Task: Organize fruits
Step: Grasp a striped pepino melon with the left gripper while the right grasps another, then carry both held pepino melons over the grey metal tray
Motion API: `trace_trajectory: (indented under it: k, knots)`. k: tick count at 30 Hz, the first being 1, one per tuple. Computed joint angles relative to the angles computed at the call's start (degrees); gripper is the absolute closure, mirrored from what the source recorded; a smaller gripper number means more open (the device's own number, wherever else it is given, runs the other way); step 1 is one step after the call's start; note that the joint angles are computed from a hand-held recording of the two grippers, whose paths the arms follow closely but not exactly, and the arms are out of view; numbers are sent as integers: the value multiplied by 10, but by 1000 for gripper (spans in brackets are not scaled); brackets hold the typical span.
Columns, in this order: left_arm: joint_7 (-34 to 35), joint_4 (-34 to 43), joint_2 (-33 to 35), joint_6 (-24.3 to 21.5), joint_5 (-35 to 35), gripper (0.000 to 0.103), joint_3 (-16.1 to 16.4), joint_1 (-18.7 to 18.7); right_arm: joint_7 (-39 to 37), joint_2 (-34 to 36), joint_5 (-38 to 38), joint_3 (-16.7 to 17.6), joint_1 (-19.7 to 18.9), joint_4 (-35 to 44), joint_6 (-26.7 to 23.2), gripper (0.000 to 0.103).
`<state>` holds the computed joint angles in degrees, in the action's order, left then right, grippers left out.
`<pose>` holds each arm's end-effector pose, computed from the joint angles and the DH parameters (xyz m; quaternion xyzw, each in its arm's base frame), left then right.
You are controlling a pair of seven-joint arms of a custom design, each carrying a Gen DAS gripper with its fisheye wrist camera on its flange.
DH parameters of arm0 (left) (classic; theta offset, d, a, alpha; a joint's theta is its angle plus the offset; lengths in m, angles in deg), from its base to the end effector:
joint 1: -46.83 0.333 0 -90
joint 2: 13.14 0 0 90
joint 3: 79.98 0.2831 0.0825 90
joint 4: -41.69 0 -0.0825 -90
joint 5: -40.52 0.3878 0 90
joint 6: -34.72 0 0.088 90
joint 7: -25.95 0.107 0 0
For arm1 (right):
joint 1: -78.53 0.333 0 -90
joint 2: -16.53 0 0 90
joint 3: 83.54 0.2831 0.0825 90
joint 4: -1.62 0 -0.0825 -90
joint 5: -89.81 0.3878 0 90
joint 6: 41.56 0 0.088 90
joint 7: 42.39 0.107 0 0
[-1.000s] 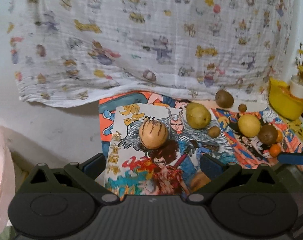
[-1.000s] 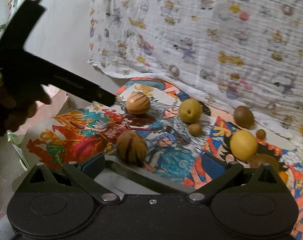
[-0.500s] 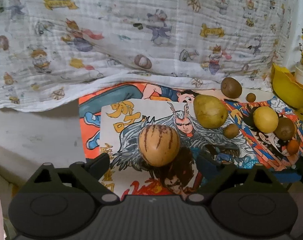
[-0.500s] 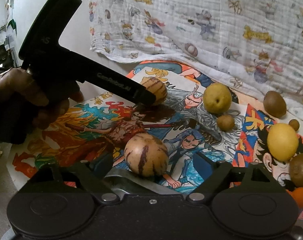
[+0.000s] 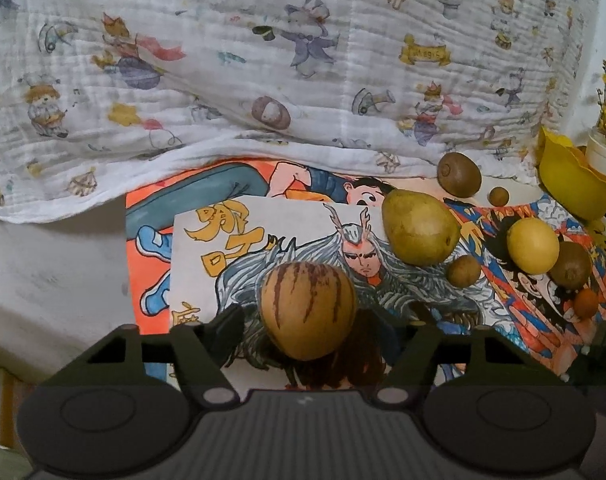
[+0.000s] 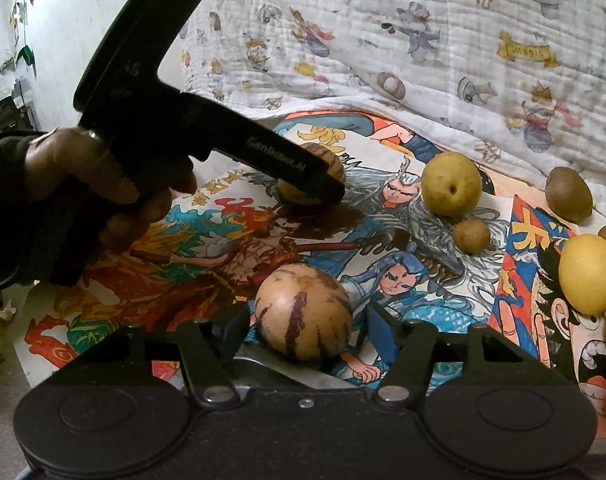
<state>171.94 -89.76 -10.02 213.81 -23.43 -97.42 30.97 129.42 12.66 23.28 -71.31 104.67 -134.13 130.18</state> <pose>0.4906 -0.2289 0.3488 -0.4942 0.7798 -0.3557 0.1457 0.3623 0.3711 0.3640 -0.7560 0.5288 -0.1822 0.3400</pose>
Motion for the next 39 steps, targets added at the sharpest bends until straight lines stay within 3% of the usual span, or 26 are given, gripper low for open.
trace_trajectory:
  k: [8,13,22,25,32,39]
  knots:
    - [-14,8,11,-5,14,44,-2,4,1,5,-1,-3,-1,2,6,43]
    - [5,12,14,-4,-9,45,-9,10,19,7,-16,-4,-1,5,10,49]
    - [21,14,16,12,-37,46,-14,7,65,9,-64,-6,-1,11,12,50]
    - [84,23,14,13,-110,47,-23,12,113,10,-114,-7,-4,16,19,50]
    - [167,22,-2,16,-207,47,-11,-8,227,-2,-234,-9,1,21,14,50]
    - [180,0,-42,20,-242,47,4,-33,282,-41,-281,-7,8,2,0,50]
